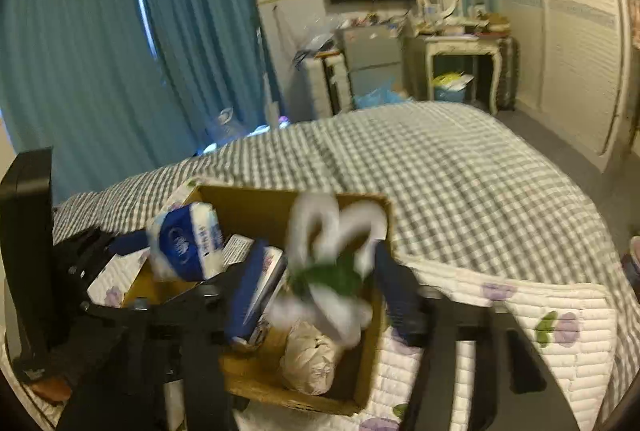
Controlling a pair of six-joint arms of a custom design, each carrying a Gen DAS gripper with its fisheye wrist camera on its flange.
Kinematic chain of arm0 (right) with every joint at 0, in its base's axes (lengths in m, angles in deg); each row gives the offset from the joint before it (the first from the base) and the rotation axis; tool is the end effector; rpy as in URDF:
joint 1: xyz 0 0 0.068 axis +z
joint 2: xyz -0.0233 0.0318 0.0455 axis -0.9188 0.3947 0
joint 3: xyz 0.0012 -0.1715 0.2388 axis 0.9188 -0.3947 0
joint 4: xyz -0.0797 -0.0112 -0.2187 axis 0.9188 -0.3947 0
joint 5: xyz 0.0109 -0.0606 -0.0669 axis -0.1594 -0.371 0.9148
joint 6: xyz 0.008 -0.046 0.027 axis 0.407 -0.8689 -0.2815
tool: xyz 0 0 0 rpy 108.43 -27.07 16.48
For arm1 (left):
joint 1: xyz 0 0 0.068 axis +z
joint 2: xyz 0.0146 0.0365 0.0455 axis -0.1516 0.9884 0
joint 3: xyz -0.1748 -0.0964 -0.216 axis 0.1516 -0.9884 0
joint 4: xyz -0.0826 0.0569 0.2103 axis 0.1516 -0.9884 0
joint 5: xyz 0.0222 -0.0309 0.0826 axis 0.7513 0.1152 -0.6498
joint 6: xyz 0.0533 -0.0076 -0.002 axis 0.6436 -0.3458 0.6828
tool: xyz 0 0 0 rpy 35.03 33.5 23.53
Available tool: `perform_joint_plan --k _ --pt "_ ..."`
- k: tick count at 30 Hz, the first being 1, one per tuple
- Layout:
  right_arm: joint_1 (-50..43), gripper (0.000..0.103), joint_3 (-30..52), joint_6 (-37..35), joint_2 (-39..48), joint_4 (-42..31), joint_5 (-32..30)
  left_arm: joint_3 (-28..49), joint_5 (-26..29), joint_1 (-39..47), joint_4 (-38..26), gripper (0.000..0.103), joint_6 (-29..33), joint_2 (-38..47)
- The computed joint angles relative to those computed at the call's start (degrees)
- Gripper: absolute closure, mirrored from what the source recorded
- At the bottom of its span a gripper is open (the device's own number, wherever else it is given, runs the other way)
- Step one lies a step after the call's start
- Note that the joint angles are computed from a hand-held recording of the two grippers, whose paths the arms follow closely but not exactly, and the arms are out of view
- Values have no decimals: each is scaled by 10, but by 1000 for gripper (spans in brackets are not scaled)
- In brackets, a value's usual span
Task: Organize soft objects
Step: 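Carry the Vinda pack and loop toy into the box and open both tools, then grasp the white knotted cloth with the left tool while the right tool grasps the grey mesh sock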
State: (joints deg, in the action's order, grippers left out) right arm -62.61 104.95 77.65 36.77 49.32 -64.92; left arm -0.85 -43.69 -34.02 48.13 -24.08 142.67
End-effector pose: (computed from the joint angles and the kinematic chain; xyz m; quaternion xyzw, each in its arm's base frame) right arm 0.3070 0.0340 0.2115 -0.1163 0.8842 0.1591 0.4236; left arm 0.2730 -0.1171 0.1958 0.0621 0.9157 0.0217 0.3965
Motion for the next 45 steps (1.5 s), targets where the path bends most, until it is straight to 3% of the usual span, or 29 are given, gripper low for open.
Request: perform_joint_plan --k 6,13,16,20,23,27,28,32,34,41,45 --pt "-18 27 -14 -16 -103 -49 7 3 -42 -28 -68 14 -25 -81" --pt "-48 22 7 -46 -277 -215 -1 32 -122 -94 -213 14 -49 -233" --pt "-68 13 22 -58 -349 -292 -12 36 -184 -148 -282 13 -68 -308" --pt "-96 6 23 -81 -445 -386 -33 40 -272 -244 -389 8 -138 -381" --pt "-106 1 -8 -96 -506 -431 -32 36 -340 -325 -475 8 -227 -410" --pt "-69 1 -90 -92 -577 -450 1 -1 -378 -399 -556 8 -340 -427" --pt "-27 1 -122 -74 -591 -439 38 -14 -376 -399 -558 8 -351 -424" --pt "108 1 -221 -8 -584 -358 135 -102 -303 -351 -461 8 -313 -431" --pt "175 1 -270 21 -536 -276 179 -157 -268 -318 -392 8 -290 -420" --pt "255 1 -357 50 -197 75 210 -316 -101 -138 -92 10 -178 -308" --pt "265 6 -350 45 -27 199 194 -361 -39 -64 36 13 -147 -222"
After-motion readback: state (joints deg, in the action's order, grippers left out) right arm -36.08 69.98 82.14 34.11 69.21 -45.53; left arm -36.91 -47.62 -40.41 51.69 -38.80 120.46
